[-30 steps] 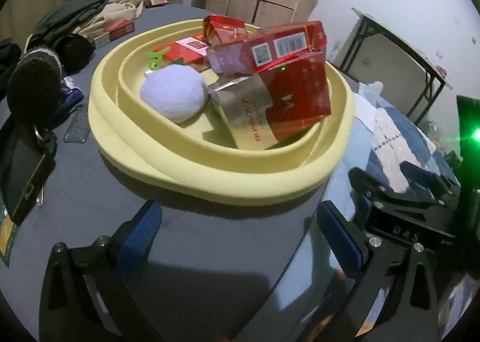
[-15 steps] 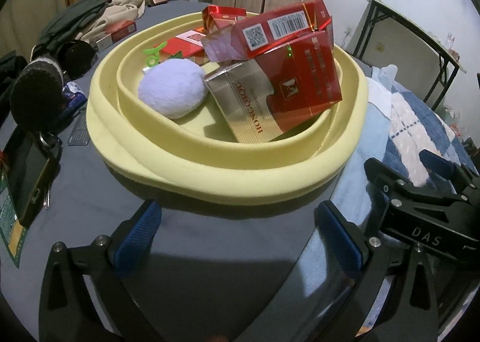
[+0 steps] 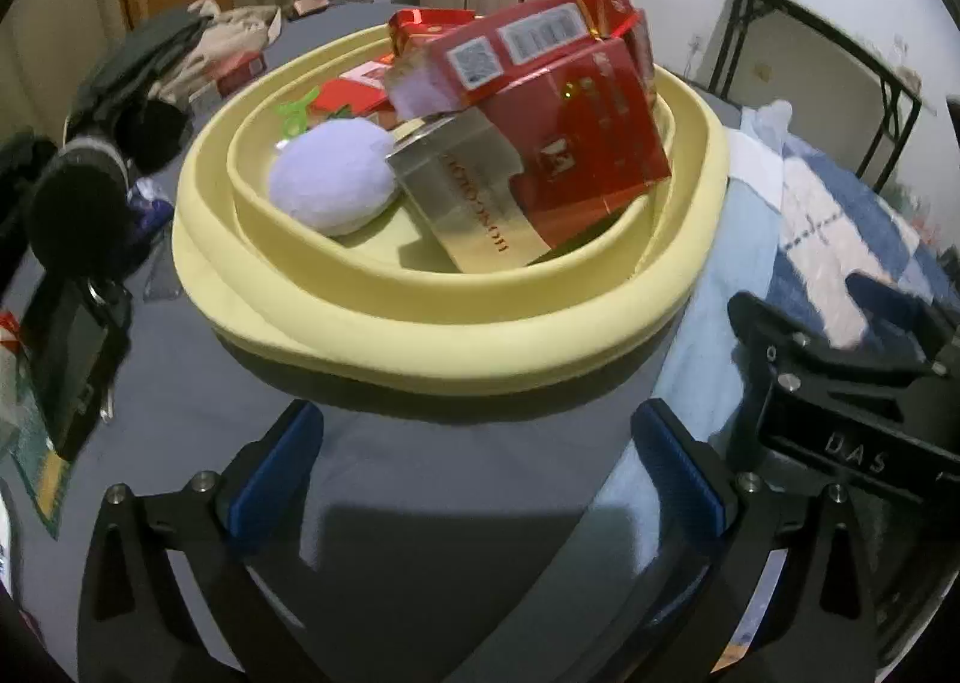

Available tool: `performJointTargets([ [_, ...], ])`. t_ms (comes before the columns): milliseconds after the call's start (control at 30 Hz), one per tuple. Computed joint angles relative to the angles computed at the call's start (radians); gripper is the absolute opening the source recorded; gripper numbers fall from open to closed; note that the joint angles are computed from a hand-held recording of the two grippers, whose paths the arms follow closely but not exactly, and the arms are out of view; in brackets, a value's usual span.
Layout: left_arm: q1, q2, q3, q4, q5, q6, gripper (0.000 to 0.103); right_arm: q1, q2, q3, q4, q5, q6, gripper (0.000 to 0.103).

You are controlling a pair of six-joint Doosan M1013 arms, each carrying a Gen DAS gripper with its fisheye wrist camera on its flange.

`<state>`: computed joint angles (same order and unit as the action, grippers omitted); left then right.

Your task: Organize rigid objects

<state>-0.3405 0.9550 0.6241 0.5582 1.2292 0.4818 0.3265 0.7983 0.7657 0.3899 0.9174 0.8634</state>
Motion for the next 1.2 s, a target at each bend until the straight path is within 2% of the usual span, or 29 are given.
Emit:
performJointTargets([
  [233, -0.011, 0.024, -0.041, 0.041, 0.052, 0.012, 0.103, -0.001, 0.000, 0.000, -0.001, 0.000, -0.002, 0.103],
  [333, -0.012, 0.015, -0.020, 0.048, 0.033, -0.007, 0.103, -0.001, 0.000, 0.000, -0.001, 0.000, -0.002, 0.103],
  [433, 0.004, -0.028, 0.060, 0.003, -0.062, -0.051, 0.103, -0.001, 0.000, 0.000, -0.001, 0.001, -0.002, 0.103],
  [567, 0.000, -0.011, 0.029, 0.014, -0.028, -0.037, 0.103, -0.001, 0.000, 0.000, -0.002, -0.001, -0.002, 0.103],
  [1200, 0.003, -0.017, 0.039, 0.008, -0.041, -0.040, 0.103, -0.001, 0.000, 0.000, -0.002, 0.000, -0.002, 0.103],
])
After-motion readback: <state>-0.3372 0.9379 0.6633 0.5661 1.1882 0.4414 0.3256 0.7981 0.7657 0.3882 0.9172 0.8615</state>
